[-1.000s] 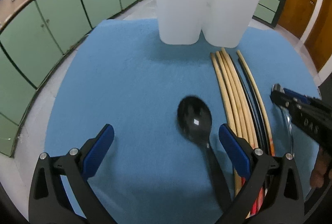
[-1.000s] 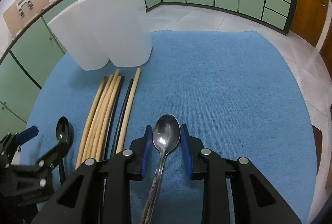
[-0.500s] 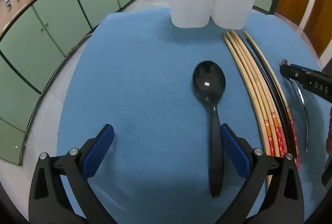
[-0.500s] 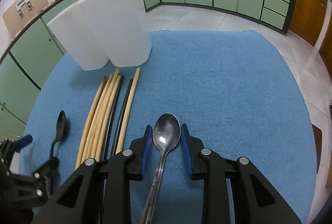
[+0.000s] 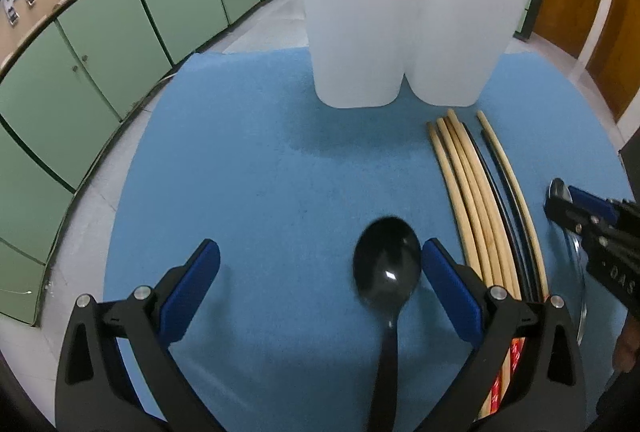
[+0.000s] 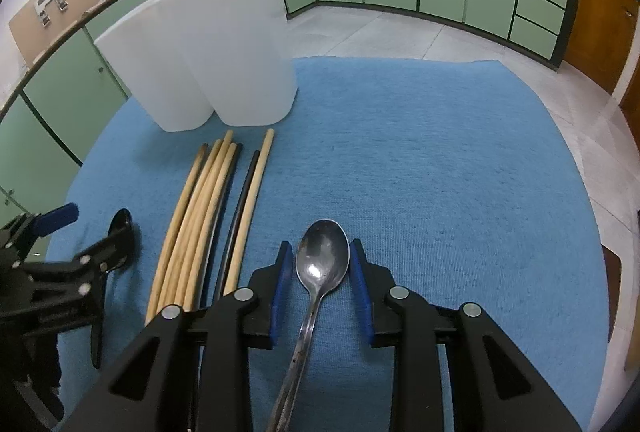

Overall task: Organize utensils
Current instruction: 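Lift the silver spoon with the right gripper while the left gripper grasps the black spoon, then lower the silver spoon into the white holder and open the right gripper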

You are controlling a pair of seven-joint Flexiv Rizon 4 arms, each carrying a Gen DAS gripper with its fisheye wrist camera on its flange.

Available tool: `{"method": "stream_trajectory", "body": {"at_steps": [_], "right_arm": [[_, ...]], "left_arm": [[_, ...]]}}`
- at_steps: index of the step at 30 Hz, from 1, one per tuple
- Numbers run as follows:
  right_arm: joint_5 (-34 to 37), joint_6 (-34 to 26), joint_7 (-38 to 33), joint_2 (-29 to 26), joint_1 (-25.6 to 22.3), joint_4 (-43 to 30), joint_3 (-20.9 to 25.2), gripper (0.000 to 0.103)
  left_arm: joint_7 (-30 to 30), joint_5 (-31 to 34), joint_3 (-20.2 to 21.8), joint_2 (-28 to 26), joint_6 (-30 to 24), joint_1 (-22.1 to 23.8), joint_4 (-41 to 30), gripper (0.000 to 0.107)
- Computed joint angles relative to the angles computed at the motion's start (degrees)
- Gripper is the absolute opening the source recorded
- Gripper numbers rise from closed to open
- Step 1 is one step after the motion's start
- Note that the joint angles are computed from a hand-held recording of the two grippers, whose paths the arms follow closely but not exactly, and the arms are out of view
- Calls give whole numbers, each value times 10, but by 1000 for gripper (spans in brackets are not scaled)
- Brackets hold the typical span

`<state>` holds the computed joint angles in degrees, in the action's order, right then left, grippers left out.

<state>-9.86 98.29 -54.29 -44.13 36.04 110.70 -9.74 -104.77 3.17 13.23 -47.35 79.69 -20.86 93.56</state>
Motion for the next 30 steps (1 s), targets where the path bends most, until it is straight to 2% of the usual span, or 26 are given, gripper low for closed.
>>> {"method": "stream_trajectory", "body": {"at_steps": [3, 5, 6, 7, 8, 9, 10, 12, 13, 15, 19, 22, 26, 30], "right_arm": [[-7, -14, -3, 2, -36, -13, 39, 36], [-14, -27, -3, 3, -38, -18, 40, 37], [-18, -35, -2, 4, -34, -20, 35, 37], [-23, -40, -2, 4, -32, -21, 32, 36], [-27, -48, 2, 5, -22, -21, 19, 27], [-33, -54, 9, 6, -16, -21, 12, 27], [-34, -54, 6, 6, -26, -23, 23, 27], [-34, -43, 9, 8, -33, -19, 30, 27], [-32, -29, 12, 9, -24, -12, 19, 27], [-21, 6, 15, 10, 0, 5, -9, 27], [20, 62, -9, 13, 52, 30, -59, 27], [40, 64, -31, 11, 59, 27, -59, 27], [59, 70, -48, 16, 52, 31, -46, 27], [83, 88, -63, 23, 58, 40, -47, 27]], "left_arm": [[26, -15, -44, -2, -8, 29, 0, 73], [33, -29, -62, -2, 1, 41, 3, 68], [40, -33, -70, -3, 4, 45, 3, 61], [45, -37, -73, -3, 8, 46, 4, 50], [48, -40, -78, -2, 16, 46, 9, 44], [59, -46, -94, -2, 28, 56, 14, 28], [71, -53, -109, -3, 36, 66, 17, 19], [97, -69, -146, -5, 59, 91, 27, 11], [128, -91, -169, -6, 80, 106, 39, 9], [133, -76, -193, 12, 137, 130, 84, 7], [157, -78, -222, 20, 227, 148, 127, 7], [171, -73, -249, 16, 259, 168, 137, 6], [190, -68, -261, 8, 272, 179, 134, 6], [191, -55, -267, 5, 327, 183, 143, 6]]}}
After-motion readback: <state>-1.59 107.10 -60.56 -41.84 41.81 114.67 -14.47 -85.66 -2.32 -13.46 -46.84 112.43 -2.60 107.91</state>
